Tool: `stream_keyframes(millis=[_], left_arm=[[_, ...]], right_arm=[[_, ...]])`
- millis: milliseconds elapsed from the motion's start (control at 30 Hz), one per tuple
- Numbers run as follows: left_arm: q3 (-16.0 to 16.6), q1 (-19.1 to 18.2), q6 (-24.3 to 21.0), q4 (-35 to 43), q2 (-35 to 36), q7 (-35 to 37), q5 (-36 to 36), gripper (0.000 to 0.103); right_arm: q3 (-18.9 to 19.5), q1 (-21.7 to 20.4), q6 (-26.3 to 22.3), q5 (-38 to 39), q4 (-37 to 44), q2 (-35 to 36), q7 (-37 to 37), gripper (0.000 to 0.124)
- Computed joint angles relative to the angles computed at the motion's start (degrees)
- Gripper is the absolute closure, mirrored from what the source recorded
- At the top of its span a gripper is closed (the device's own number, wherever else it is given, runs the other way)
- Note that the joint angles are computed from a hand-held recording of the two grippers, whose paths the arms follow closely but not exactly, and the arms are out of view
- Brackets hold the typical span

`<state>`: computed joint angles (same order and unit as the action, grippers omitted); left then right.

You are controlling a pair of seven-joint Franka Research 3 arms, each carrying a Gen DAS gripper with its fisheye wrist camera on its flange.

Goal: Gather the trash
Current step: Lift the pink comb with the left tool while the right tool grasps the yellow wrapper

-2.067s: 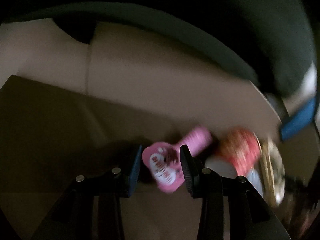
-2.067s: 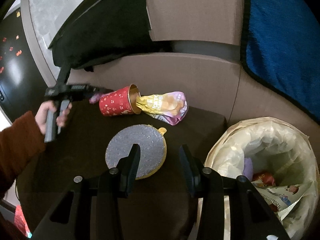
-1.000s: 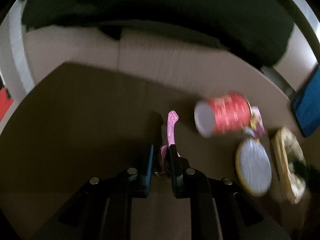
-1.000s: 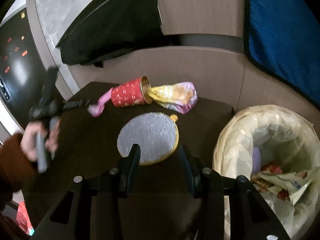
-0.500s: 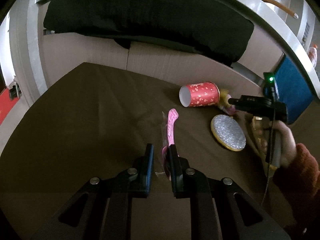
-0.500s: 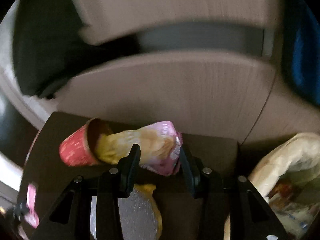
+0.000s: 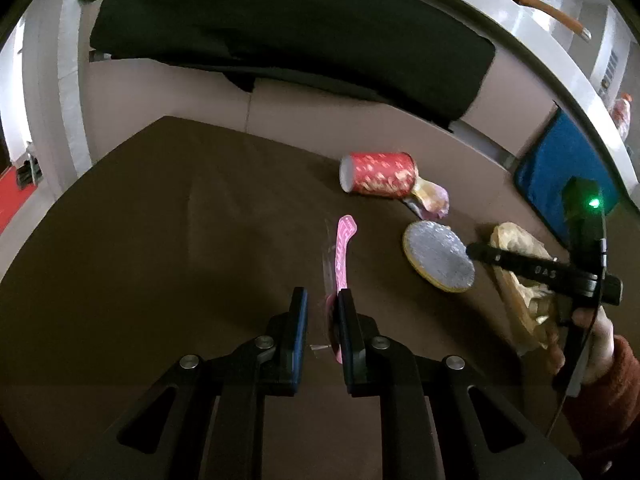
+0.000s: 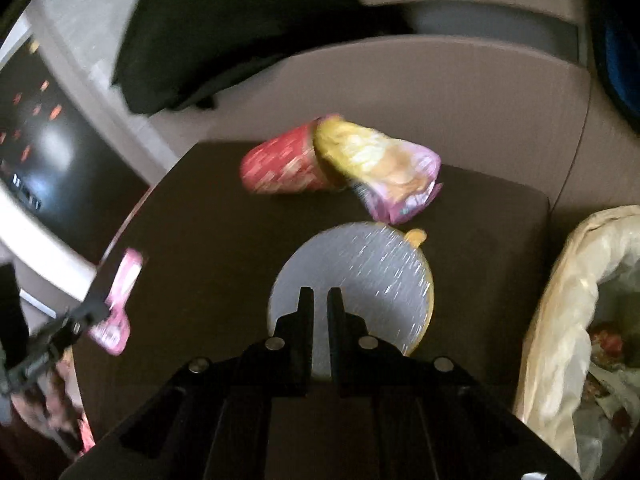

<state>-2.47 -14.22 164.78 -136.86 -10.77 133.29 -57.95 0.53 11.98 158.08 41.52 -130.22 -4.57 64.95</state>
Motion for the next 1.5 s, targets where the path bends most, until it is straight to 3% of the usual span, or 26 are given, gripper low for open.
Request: stream_keyframes(millis=[67,133,267,500,567,633,800,1067,1200,1233,1300,1433,1500], left_arm=[[-0.3,-0.46,1.0,-0.81,-0.52,0.4,-0.39,0.088],[-0.24,-1.03,1.51,-1.26,-0.78,0.8,-0.68,0.088],[-0.11,-0.62,1.24,-1.36,-0.45,-0.45,0.99,0.088],[0.93,0.69,0.8,-0.22,0.89,0.55,0.89,0.088],[1.02,1.27,0.83,0.05,1.2,0.97,0.52,0.088],[1.08,1.78,0.67,0.35,1.59,1.46,-0.24,0.088],[0.3,3.29,-0.83,1.06,2.58,0.36,-0.33,0.088],[-0.5,3.04,-1.72,-0.17,0.55,2.02,-2.01,0.088],[-0.16,2.24,-0.61,-1.2,-0.63,2.01,-2.16,0.088],[0.01,2.08,-0.58,-1.26,-0.69,1.74,-2.07,0.088],[0.15,1.93,-0.44,-1.45,-0.98,0.68,-1.43,0.088],[0.84,1.41,0.14,-2.24,-2.01,-0.17,-0.35,0.088],[1.12,1.06,0.89,-2.67,-2.28,-0.71,0.15,0.088]], right_arm=[[0.12,0.13,2.23,-1.45,-1.23,-1.03,-2.19,0.107],[0.79,-0.77,5.27,-8.55,-1.45,-0.55,1.44,0.082],[0.51,-2.7,7.2,-19.54,2.45,4.15,12.03,0.082],[0.22,-5.27,6.17,-12.84,16.21,17.15,18.22,0.084],[1.98,-7.41,4.14,-9.41,19.15,19.3,15.08,0.094],[4.56,-10.23,-1.17,-3.96,22.13,20.88,8.7,0.108],[5.35,-9.26,-7.31,-0.1,19.97,18.68,0.01,0.11],[4.13,-3.71,-12.63,3.45,8.67,7.53,-10.03,0.11],[3.47,-0.58,-8.62,-0.83,3.22,2.54,-9.86,0.105],[3.69,0.21,-5.47,-3.64,1.28,1.16,-8.66,0.092],[4.0,1.55,-0.34,-7.96,-1.52,-0.43,-7.49,0.081],[3.71,3.88,4.93,-11.22,-5.38,-2.64,-8.39,0.082],[2.36,5.05,4.71,-8.7,-6.33,-3.45,-11.15,0.083]])
